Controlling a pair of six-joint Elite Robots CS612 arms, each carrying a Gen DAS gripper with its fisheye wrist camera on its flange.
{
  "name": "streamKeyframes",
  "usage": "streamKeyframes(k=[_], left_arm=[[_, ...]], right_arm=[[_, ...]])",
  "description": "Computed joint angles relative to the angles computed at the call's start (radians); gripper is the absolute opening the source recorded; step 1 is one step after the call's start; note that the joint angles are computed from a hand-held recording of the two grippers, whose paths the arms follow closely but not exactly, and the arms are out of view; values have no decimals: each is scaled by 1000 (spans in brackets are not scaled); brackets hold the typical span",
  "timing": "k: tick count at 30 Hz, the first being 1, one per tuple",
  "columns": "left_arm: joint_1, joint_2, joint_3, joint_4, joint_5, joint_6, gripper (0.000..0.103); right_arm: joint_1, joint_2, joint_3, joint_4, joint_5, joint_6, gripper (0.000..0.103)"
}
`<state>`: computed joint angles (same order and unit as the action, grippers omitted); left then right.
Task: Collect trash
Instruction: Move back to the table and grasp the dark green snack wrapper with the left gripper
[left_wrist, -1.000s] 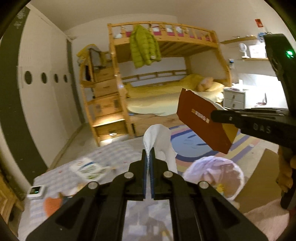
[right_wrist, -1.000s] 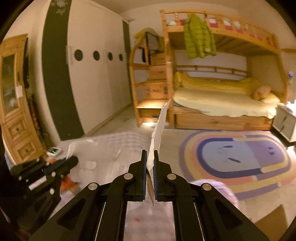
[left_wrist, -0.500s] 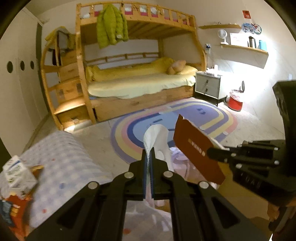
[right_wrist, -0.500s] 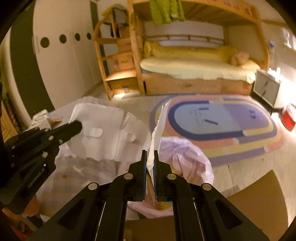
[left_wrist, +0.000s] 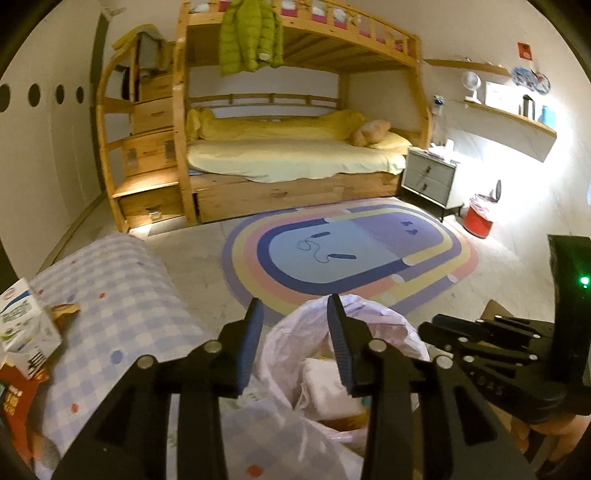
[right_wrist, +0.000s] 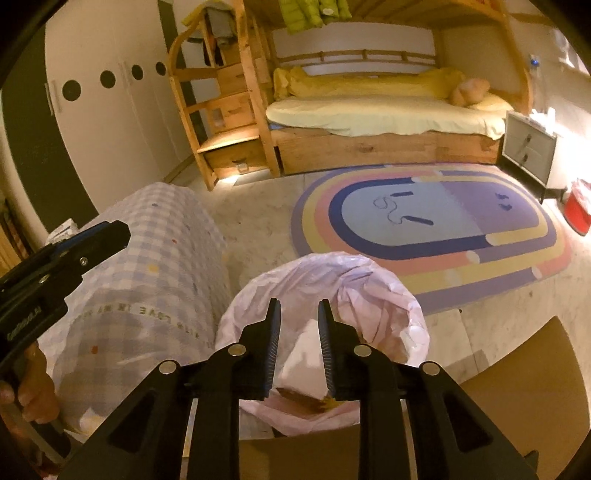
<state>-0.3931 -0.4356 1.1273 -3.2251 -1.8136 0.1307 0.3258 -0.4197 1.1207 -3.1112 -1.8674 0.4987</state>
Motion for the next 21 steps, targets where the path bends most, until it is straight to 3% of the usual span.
streamKeyframes(k=[7, 12, 18, 21], left_arm=[[30, -51, 72, -48, 38, -60, 35], [59, -96, 137, -88, 78, -101, 35], [92, -127, 192, -143, 150, -123, 40], [109, -140, 215, -162, 210, -139, 45]], right_arm=[[29, -22, -18, -37, -25, -66, 23], [50, -25, -58, -57, 10, -112, 23], [79, 11, -166, -45, 61, -196, 23], [89, 45, -246, -10, 100, -221, 28]])
